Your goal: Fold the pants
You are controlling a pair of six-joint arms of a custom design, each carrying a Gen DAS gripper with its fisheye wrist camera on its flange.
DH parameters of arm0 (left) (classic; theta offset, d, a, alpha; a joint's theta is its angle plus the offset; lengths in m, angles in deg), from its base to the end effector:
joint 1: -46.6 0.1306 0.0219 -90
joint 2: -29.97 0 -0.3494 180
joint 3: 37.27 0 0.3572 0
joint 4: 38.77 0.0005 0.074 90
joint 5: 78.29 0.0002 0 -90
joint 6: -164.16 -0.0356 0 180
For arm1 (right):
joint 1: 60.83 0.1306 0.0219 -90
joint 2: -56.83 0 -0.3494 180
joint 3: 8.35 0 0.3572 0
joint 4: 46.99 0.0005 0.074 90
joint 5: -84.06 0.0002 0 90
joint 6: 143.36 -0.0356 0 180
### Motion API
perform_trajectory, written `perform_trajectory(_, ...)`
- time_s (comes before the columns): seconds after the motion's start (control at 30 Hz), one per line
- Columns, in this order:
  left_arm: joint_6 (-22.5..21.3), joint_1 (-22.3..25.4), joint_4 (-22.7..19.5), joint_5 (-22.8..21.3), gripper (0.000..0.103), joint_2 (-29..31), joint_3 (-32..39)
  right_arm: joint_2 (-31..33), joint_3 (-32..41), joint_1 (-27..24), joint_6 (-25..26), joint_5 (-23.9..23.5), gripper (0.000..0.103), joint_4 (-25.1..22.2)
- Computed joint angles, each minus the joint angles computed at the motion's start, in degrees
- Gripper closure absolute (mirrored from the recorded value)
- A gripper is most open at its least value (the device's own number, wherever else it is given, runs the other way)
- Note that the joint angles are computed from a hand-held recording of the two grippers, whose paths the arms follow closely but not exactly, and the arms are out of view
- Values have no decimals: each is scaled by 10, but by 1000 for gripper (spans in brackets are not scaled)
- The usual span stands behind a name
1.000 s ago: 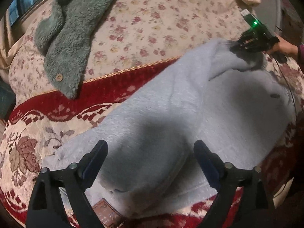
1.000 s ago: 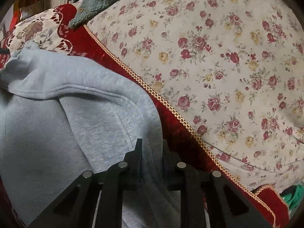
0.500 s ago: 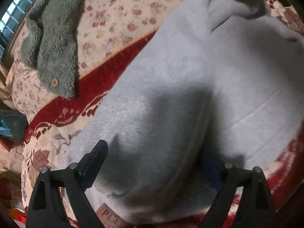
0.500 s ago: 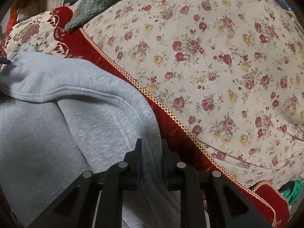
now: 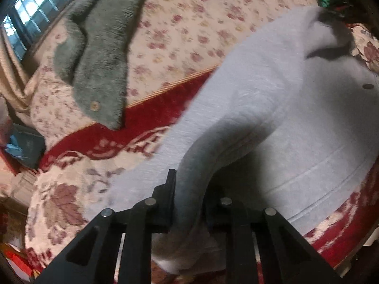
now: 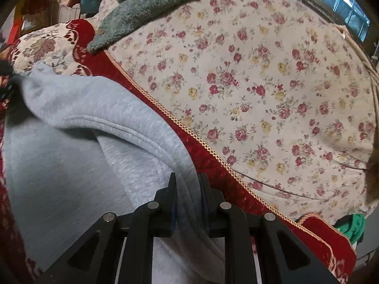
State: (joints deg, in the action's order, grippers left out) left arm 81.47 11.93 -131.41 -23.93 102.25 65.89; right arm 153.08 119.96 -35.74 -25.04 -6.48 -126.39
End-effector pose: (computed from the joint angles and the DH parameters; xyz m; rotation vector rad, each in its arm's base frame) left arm 0.2341 -0.1373 0.5560 0.3826 2.4005 0.5088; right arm 0.3956 0.1851 0.5868 -1.0812 2.1394 -0.0151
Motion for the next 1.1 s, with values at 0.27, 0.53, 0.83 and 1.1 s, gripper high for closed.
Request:
perform_trajectory(0.27,-82,70,17,-35,84,-8,44,-79,-60,46,-6,32,86,-26)
perform_trajectory(0.53,-180,135,86,-35,84,-21,54,-162,-169,140,-49,85,86,-14)
perform_trajectory(0.83,-150,100,63,-59,84,-100,-114,-220,-319,220,-103,156,85,19)
perform_trajectory(1.1,-111,90,16,-43,84,-119,-104,-251,-326,243,-136,156,85,10)
